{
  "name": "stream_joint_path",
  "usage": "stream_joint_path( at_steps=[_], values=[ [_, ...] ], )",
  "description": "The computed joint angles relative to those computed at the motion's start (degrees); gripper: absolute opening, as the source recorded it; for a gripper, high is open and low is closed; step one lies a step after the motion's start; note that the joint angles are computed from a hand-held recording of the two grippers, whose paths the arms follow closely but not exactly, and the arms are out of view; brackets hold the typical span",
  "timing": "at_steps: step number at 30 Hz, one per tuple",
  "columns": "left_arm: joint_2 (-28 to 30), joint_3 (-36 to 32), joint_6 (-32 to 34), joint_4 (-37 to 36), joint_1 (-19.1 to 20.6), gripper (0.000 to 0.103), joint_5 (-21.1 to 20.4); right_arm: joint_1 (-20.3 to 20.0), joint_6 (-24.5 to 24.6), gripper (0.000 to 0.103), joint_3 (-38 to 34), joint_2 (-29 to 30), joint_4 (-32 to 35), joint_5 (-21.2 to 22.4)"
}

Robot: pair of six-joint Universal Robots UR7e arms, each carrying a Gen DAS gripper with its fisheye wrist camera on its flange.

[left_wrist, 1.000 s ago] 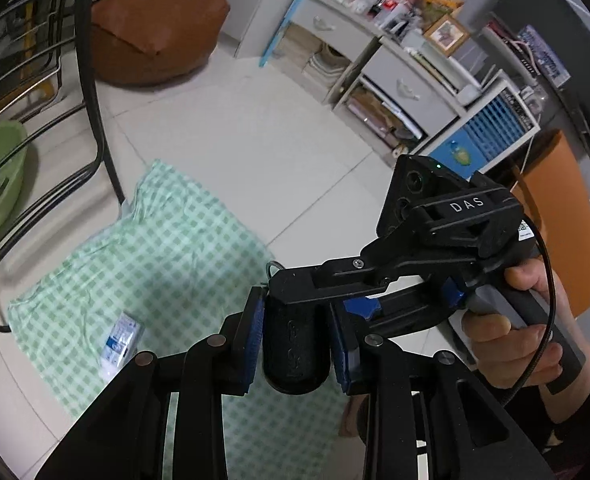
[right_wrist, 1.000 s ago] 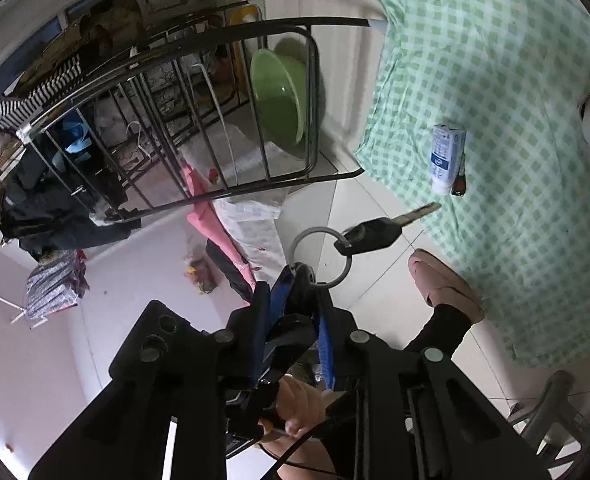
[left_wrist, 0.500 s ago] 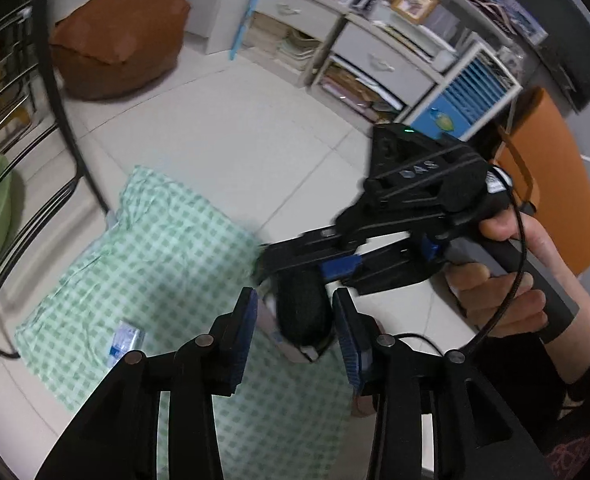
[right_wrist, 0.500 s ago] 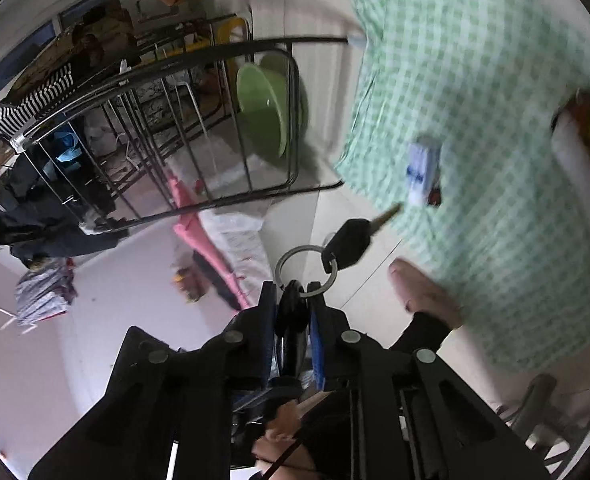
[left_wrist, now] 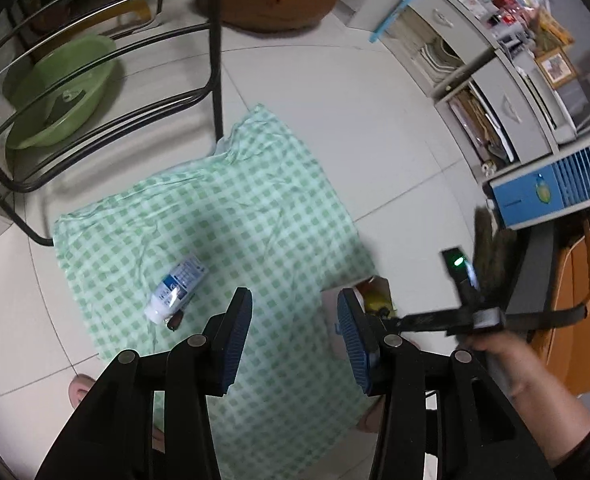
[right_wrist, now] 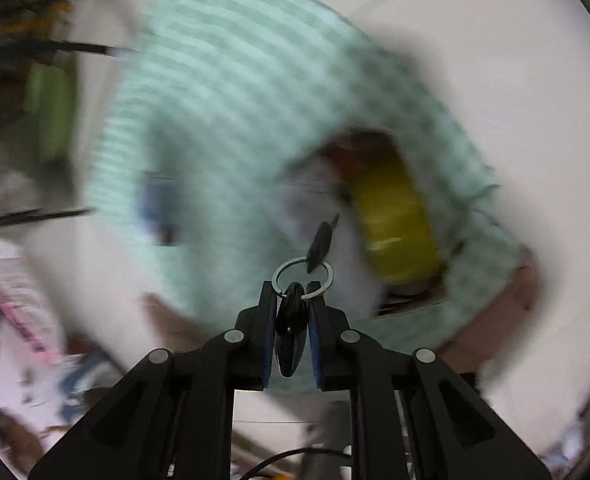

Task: Organize rigid objects
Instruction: 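Drop the black car key into the cardboard box with the right gripper, then grasp the white milk carton with the left gripper and lift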

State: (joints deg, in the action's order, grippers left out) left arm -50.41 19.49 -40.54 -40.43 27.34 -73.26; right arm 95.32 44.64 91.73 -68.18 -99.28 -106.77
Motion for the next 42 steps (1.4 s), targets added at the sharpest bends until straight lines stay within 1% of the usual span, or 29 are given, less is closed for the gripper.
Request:
stream_joint_path(
  at_steps=[3,6,7,8,10,11,12,13,14,15,17,18,19,21,23,25,26,28,29,31,34,35,37,38,40,42],
  values=[
    [0.71,-1.7,-0.73,1.64,0.19,0.042,-0.06,-0.3,-0.73,0.017,-0.76,1.69,3.61,-2.6],
    [0.24,-0.16,-1.49,1.77,0.76,0.042,-0.1,-0.13,-1.25,0.02,-1.07,2.16,4.08,-4.53],
    [0.12,0.25,-1.62,1.98,1.08,0.042,-0.2,0.12,-0.73,0.02,-1.51,2.13,3.87,-4.98],
    [-0.2,1.11,-1.79,2.26,1.41,0.042,-0.32,0.4,-0.19,0.02,-1.67,1.68,2.41,-4.88],
    [-0.62,2.87,-1.05,2.3,2.1,0.043,-0.3,0.85,1.25,0.02,-1.14,-0.09,-2.54,-2.84],
    [-1.92,6.16,0.56,1.42,2.38,0.046,0.34,0.97,2.74,0.021,-0.4,-1.41,-6.72,-0.42],
    [-3.03,9.05,2.05,0.33,2.47,0.052,1.46,1.03,4.56,0.025,1.18,-3.24,-12.4,3.12],
    [-5.16,14.34,4.68,-1.16,2.36,0.058,4.07,1.27,6.92,0.028,2.91,-4.91,-18.4,7.04],
    [-7.11,19.5,6.8,-1.99,2.11,0.061,7.2,1.52,8.59,0.032,4.28,-5.93,-23.3,10.09],
    [-8.86,24.48,8.31,-2.03,1.84,0.065,10.19,1.81,10.46,0.038,5.9,-7.13,-29.29,14.29],
    [-11.33,32.78,11.18,-1.28,2.01,0.065,13.46,2.63,12.11,0.044,7.26,-7.93,-37.28,20.23],
    [-12.2,36.63,13.21,-0.85,2.56,0.065,14.06,3.17,12.03,0.046,7.01,-7.87,-39.28,21.9],
    [-12.62,39.56,14.76,-0.38,3.04,0.065,14.89,3.99,11.5,0.047,5.98,-7.59,-40.23,22.49],
    [-13.17,44.01,16.45,-1.07,3.58,0.065,18.14,5.26,10.24,0.049,3.96,-6.93,-39.86,21.13],
    [-13.48,47.7,18.35,-4.04,4.34,0.065,20.99,6.48,7.88,0.049,1.55,-6.41,-37.36,18.12],
    [-13.28,49.73,18.71,-6.69,5.58,0.065,22.33,7.21,6.68,0.049,0.21,-6.23,-35.04,15.26],
    [-12.72,50.16,18.54,-8.13,6.58,0.065,22.37,7.21,6.62,0.049,-0.08,-6.28,-34.34,14.64],
    [-13.26,51.92,18.52,-10.16,7.89,0.065,21.32,6.49,7.11,0.049,0.46,-6.66,-34.07,15.19],
    [-12.76,52.32,19.12,-11.51,8.76,0.065,20.34,5.97,7.43,0.049,0.93,-6.71,-34.27,15.98],
    [-12.48,53.54,20.16,-12.36,9.99,0.065,19.7,5.0,7.79,0.049,1.48,-6.93,-34.23,17.5],
    [-10.22,53.84,20.44,-9.82,11.45,0.065,20.57,4.47,8.57,0.049,2.02,-7.36,-34.41,19.32],
    [-9.93,54.25,20.82,-10.03,11.72,0.065,21.08,4.42,8.52,0.049,2.12,-7.38,-34.44,19.79],
    [-10.62,55.99,21.62,-13.53,12.04,0.053,21.19,4.35,8.01,0.049,2.03,-7.24,-33.91,20.03],
    [-10.87,56.37,20.89,-14.88,12.19,0.052,21.21,4.33,7.96,0.049,2.04,-7.2,-33.47,19.91],
    [-10.73,55.42,18.2,-15.41,12.92,0.05,19.85,4.08,8.34,0.049,2.16,-7.07,-32.95,20.14],
    [-10.51,53.44,15.11,-15.65,14.27,0.05,16.9,3.92,9.09,0.049,2.61,-7.02,-33.28,20.76]
  ],
)
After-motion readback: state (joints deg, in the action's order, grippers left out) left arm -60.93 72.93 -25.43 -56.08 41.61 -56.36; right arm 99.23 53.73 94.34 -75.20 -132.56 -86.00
